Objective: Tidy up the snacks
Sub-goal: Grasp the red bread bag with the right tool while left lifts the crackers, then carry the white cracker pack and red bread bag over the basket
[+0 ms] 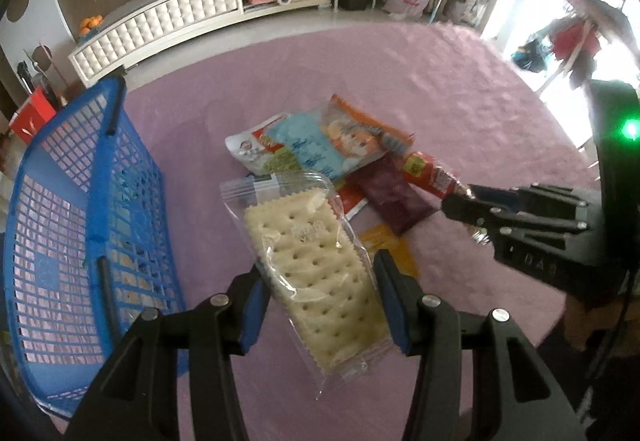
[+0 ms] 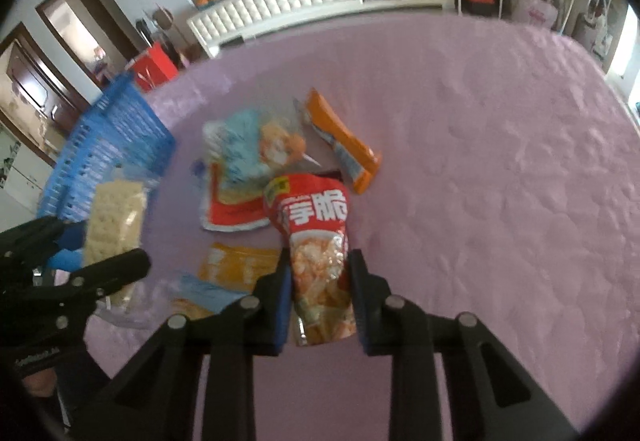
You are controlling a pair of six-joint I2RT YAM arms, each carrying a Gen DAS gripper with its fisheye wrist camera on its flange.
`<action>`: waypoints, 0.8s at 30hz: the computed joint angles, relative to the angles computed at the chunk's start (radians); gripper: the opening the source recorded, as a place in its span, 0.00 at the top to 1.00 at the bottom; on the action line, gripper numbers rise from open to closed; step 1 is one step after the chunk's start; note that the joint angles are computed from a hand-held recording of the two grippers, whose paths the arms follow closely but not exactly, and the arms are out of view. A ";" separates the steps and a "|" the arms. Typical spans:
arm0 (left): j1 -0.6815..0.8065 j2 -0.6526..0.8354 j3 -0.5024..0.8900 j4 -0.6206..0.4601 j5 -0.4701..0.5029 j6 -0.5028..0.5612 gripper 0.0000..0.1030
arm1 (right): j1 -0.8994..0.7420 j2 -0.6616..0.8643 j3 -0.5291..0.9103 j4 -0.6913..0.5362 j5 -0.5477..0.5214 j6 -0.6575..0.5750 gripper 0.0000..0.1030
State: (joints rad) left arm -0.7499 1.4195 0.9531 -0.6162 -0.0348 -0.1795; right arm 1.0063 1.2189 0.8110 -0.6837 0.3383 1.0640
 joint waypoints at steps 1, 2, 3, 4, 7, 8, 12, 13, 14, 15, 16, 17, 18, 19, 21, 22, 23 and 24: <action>0.003 -0.047 0.001 -0.020 0.007 0.009 0.54 | 0.039 0.000 0.040 -0.045 0.040 0.019 0.71; 0.000 -0.071 0.001 -0.030 0.003 0.012 0.54 | 0.069 0.008 0.082 -0.086 0.073 0.033 0.71; -0.004 -0.114 0.009 -0.055 -0.006 0.014 0.54 | 0.101 0.023 0.131 -0.131 0.108 0.050 0.71; 0.004 -0.150 0.015 -0.079 -0.003 0.022 0.54 | 0.133 0.040 0.185 -0.176 0.145 0.069 0.71; 0.026 -0.236 0.043 -0.148 -0.006 0.055 0.54 | 0.197 0.108 0.339 -0.283 0.233 0.121 0.71; 0.038 -0.263 0.051 -0.169 -0.010 0.075 0.54 | 0.216 0.125 0.377 -0.301 0.251 0.135 0.71; 0.148 -0.367 0.090 -0.253 0.003 0.183 0.54 | 0.246 0.250 0.549 -0.306 0.298 0.104 0.71; 0.179 -0.379 0.097 -0.265 0.013 0.207 0.54 | 0.251 0.284 0.593 -0.300 0.308 0.091 0.71; 0.230 -0.392 0.097 -0.274 0.034 0.246 0.54 | 0.256 0.309 0.623 -0.292 0.314 0.082 0.71; 0.276 -0.402 0.097 -0.280 0.044 0.277 0.54 | 0.259 0.345 0.662 -0.275 0.315 0.064 0.71; 0.329 -0.408 0.092 -0.279 0.053 0.314 0.54 | 0.261 0.367 0.681 -0.259 0.314 0.055 0.71; 0.375 -0.411 0.088 -0.283 0.059 0.344 0.54 | 0.262 0.397 0.708 -0.243 0.308 0.042 0.71; 0.431 -0.410 0.086 -0.287 0.071 0.372 0.54 | 0.268 0.416 0.726 -0.236 0.307 0.036 0.71; 0.471 -0.405 0.085 -0.289 0.088 0.391 0.54 | 0.268 0.447 0.751 -0.226 0.299 0.021 0.71; 0.556 -0.400 0.072 -0.289 0.131 0.436 0.54 | 0.268 0.507 0.805 -0.221 0.283 -0.004 0.71; 0.599 -0.401 0.057 -0.280 0.147 0.464 0.54 | 0.268 0.530 0.823 -0.221 0.276 -0.011 0.71; 0.636 -0.399 0.044 -0.271 0.155 0.492 0.54 | 0.265 0.561 0.848 -0.219 0.261 -0.024 0.71; 0.650 -0.395 0.031 -0.260 0.149 0.500 0.54 | 0.261 0.593 0.876 -0.219 0.246 -0.037 0.71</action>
